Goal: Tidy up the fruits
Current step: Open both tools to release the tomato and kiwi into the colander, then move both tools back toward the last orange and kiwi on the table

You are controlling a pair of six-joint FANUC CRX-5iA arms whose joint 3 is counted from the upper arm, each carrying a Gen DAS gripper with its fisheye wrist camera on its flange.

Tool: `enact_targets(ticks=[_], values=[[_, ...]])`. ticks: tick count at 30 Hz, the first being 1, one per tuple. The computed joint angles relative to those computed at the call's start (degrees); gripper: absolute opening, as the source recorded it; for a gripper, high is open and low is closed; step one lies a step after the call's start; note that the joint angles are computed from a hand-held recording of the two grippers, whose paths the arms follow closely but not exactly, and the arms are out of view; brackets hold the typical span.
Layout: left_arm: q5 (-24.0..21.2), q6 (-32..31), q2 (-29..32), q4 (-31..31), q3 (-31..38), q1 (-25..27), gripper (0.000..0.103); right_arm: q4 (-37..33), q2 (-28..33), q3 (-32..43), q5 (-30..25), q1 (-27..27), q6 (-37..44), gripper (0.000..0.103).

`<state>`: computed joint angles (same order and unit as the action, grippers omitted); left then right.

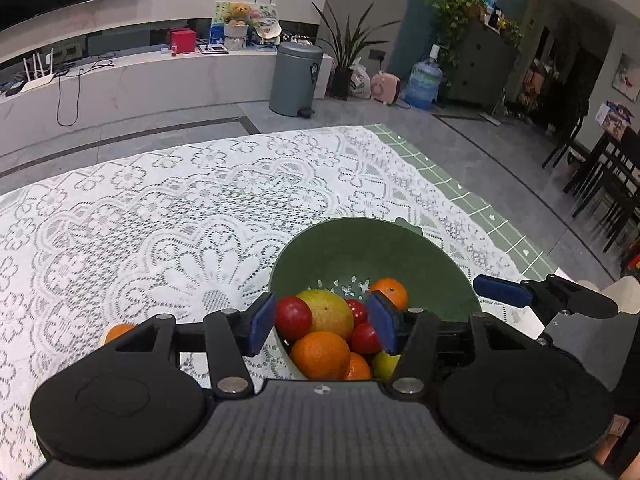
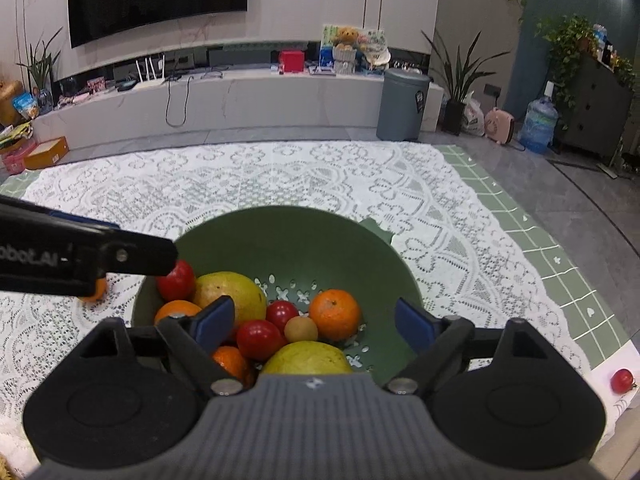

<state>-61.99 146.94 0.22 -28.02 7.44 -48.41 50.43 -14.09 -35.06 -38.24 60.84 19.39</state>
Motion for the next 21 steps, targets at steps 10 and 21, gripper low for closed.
enact_targets(ticks=[10,21], values=[[-4.13,5.43,-4.58,-7.52,-3.32,-3.83,0.065,19.85,-7.04,-9.94,17.09,-7.14,-16.7,0.086],[-3.22,6.9,-11.79,-6.28,-12.1,0.36,0.066,23.94,-3.89,-8.49,23.57,-9.53,-24.19,0.086]])
